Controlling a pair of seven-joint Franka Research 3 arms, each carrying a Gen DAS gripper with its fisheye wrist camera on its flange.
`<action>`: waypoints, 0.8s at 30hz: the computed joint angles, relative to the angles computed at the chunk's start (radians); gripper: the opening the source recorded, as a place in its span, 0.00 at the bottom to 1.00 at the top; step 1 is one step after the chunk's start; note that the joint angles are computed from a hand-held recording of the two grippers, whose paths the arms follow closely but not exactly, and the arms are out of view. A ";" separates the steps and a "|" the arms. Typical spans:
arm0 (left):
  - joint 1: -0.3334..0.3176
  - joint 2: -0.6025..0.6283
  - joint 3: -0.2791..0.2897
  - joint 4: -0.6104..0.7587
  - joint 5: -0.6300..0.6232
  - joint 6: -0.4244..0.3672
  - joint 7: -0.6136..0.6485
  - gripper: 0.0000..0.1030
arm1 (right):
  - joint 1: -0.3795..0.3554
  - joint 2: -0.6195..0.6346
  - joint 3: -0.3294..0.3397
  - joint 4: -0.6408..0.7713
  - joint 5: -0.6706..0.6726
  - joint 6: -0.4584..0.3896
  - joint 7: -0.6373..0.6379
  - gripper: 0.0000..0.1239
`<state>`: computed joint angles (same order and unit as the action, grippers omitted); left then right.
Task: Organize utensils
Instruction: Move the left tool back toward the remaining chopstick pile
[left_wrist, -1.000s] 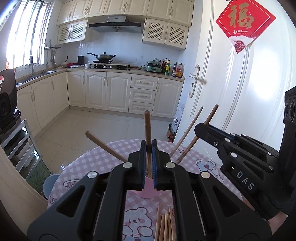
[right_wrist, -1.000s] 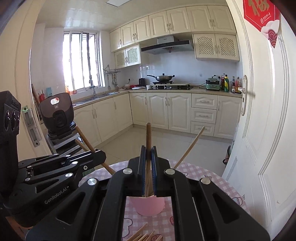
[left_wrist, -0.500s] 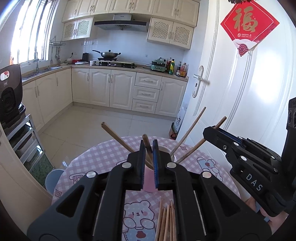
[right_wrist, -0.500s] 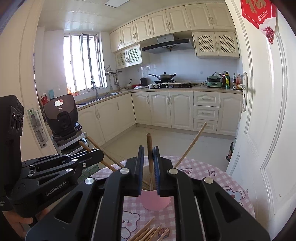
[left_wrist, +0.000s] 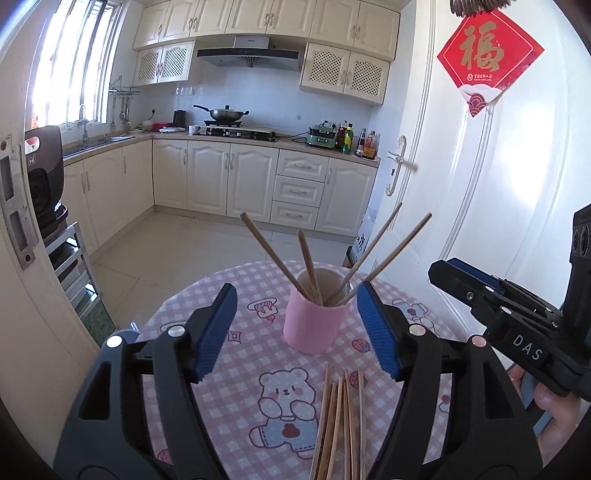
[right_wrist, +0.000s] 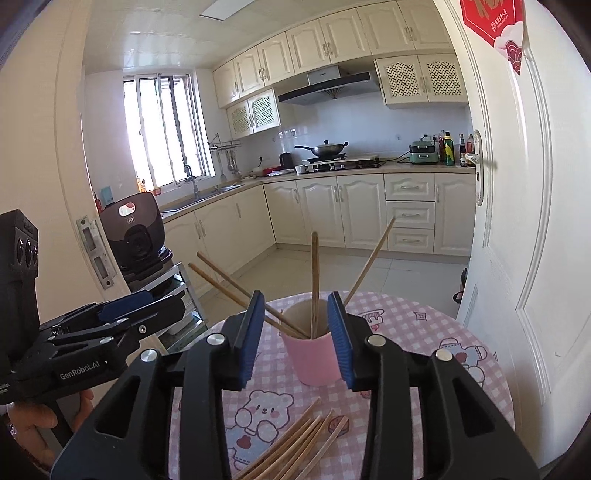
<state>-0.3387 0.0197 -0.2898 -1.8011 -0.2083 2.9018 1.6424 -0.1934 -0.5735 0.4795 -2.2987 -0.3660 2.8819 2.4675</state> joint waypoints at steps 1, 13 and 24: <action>0.001 -0.009 0.000 -0.012 -0.005 -0.015 0.008 0.67 | 0.014 -0.006 -0.005 -0.012 0.009 -0.009 0.000 0.30; -0.008 -0.002 0.007 -0.060 -0.134 -0.230 0.149 0.73 | 0.152 0.010 -0.053 -0.126 0.072 -0.135 0.055 0.33; -0.012 0.088 -0.018 -0.026 0.003 -0.336 0.101 0.73 | 0.220 0.055 -0.109 -0.186 0.062 -0.159 0.120 0.34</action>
